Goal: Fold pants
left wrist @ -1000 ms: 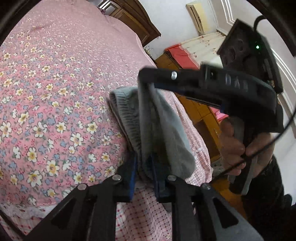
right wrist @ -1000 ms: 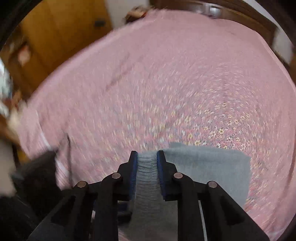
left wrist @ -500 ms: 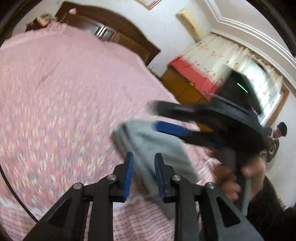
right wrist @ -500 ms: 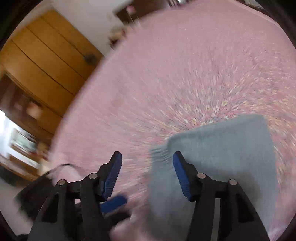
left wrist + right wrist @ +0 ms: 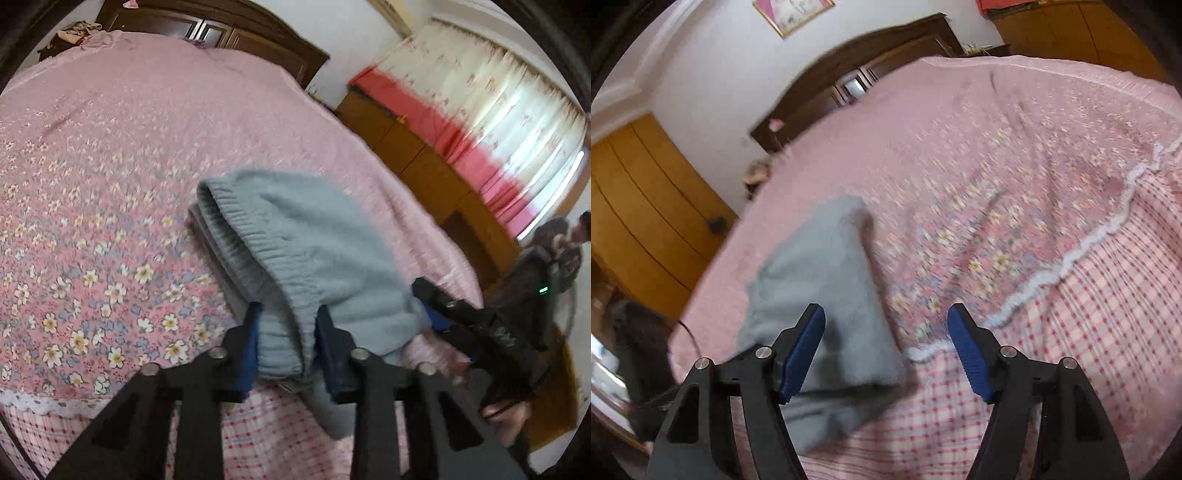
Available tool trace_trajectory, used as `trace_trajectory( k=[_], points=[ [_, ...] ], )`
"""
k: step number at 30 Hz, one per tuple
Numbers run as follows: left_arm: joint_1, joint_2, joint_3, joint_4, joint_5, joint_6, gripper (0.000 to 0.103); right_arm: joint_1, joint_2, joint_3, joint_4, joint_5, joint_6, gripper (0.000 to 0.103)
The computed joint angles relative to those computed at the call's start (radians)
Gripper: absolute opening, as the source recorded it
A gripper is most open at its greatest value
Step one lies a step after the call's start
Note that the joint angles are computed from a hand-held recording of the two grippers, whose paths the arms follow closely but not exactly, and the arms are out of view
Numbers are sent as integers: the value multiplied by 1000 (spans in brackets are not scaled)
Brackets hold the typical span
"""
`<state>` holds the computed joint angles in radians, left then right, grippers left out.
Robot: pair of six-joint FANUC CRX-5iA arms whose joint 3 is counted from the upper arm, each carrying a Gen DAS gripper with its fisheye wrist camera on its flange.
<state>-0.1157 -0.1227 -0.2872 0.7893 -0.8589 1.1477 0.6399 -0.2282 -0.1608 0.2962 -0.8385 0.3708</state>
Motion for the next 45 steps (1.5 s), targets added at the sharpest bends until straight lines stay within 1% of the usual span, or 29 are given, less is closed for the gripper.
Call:
trace_trajectory(
  k=[1,4,7,9,11,13,14,16,17,18,19,20,22,23,24,25,26,28,29,30,32,34,35,37,38,39,41,43,45],
  points=[
    [3,-18,-20,38,8,-23,26,0,-6,-6,9,3,-7,71],
    [13,-49,-46,70,-3,-28,26,-16,-21,-5,-45,5,32,71],
    [33,-26,-43,19,-53,55,28,-17,17,40,-72,-76,91,71],
    [45,-43,-101,48,-63,88,31,17,27,46,-19,-111,86,70],
    [42,-56,-103,54,-51,70,35,54,19,49,23,-135,102,70],
    [43,-101,-105,5,-14,67,37,86,4,41,38,-141,126,70],
    [26,-131,-102,-49,49,87,38,107,-3,49,43,-169,149,70],
    [-26,-171,-71,-220,167,201,38,162,-20,37,108,-206,152,65],
    [-56,-174,-49,-271,192,220,38,203,-34,15,174,-226,135,56],
    [-84,-148,-12,-328,191,234,38,232,-41,2,214,-242,120,43],
    [-114,-113,50,-392,164,237,38,249,-50,-4,214,-244,123,38],
    [-122,-82,92,-405,131,222,38,247,-52,5,171,-222,135,33],
    [-132,25,201,-403,29,196,34,215,-60,4,77,-148,119,33],
    [-131,81,257,-415,-39,212,31,194,-50,13,42,-144,97,33],
    [-128,113,285,-429,-63,224,30,176,-41,22,18,-157,78,33],
    [-141,135,312,-483,-72,269,29,152,-26,30,-13,-154,59,34],
    [-146,137,302,-499,-55,289,29,114,-17,40,-78,-133,54,34],
    [-144,117,262,-485,-16,318,29,88,-19,42,-130,-92,40,34],
    [-145,110,259,-498,-13,325,29,85,-37,21,-126,-62,37,27],
    [-144,103,256,-506,-12,323,29,92,-57,-5,-106,-39,28,6],
    [-131,82,231,-481,-15,304,29,118,-86,-26,-93,-61,28,5],
    [-120,78,199,-422,2,282,29,144,-107,-40,-93,-78,10,5],
    [-99,76,200,-398,-9,258,29,154,-125,-50,-102,-77,2,4],
    [-90,87,223,-413,-20,251,29,179,-159,-77,-88,-74,-28,4],
    [-55,89,252,-412,-54,232,29,188,-164,-80,-81,-88,-39,1],
    [-50,98,276,-420,-64,249,28,195,-176,-90,-75,-95,-51,1],
    [-28,108,278,-364,-71,236,28,207,-173,-92,-43,-122,-96,2],
    [-20,110,292,-355,-73,227,28,195,-189,-97,-49,-128,-83,10],
    [-20,127,326,-379,-88,207,29,165,-183,-77,-94,-67,-5,45]
  ],
)
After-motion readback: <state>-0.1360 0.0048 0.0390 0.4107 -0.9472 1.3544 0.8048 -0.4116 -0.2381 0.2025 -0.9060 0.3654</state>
